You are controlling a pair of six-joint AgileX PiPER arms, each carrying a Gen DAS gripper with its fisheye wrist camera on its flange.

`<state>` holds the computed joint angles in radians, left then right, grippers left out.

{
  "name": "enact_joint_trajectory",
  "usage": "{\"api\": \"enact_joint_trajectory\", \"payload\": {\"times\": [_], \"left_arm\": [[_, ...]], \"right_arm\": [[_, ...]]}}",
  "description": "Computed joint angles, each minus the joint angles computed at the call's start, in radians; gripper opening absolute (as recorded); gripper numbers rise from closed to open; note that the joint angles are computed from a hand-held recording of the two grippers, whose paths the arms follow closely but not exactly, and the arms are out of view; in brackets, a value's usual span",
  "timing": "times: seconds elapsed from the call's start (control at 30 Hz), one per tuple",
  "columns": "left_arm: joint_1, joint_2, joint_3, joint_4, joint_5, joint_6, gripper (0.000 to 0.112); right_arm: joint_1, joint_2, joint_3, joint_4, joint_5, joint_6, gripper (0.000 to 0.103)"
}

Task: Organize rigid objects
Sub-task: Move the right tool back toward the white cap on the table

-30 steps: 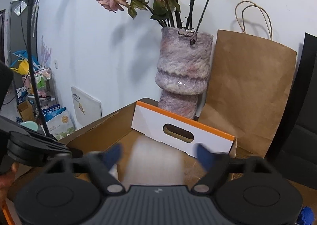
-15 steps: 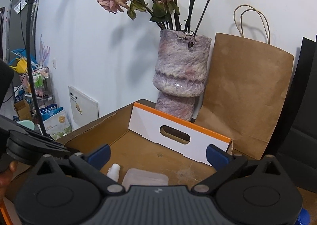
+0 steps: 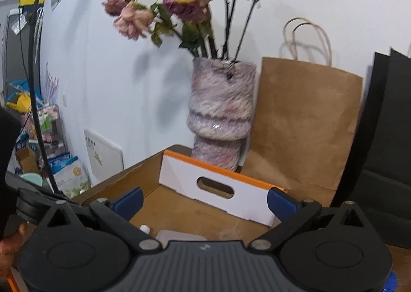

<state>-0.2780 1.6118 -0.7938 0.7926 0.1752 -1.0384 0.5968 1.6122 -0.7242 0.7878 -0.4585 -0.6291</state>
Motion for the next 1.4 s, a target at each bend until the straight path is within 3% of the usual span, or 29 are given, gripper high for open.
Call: {"api": "enact_joint_trajectory", "payload": {"times": [0.3, 0.67, 0.83, 1.1, 1.4], "left_arm": [[-0.002, 0.001, 0.0, 0.01, 0.002, -0.01, 0.011], [-0.002, 0.003, 0.002, 0.016, -0.003, -0.02, 0.011], [-0.001, 0.003, 0.002, 0.015, -0.003, -0.019, 0.011], [0.0, 0.003, 0.002, 0.011, -0.003, -0.014, 0.011], [-0.001, 0.005, 0.0, 0.012, -0.003, -0.014, 0.011]], "right_arm": [[-0.087, -0.118, 0.117, -0.039, -0.029, 0.06, 0.103], [-0.168, -0.209, 0.305, -0.012, -0.092, 0.012, 0.103], [-0.168, -0.197, 0.396, -0.006, -0.14, 0.01, 0.103], [-0.174, -0.159, 0.55, -0.197, -0.202, 0.232, 0.103], [-0.153, -0.088, 0.559, -0.279, -0.21, 0.318, 0.103]]}}
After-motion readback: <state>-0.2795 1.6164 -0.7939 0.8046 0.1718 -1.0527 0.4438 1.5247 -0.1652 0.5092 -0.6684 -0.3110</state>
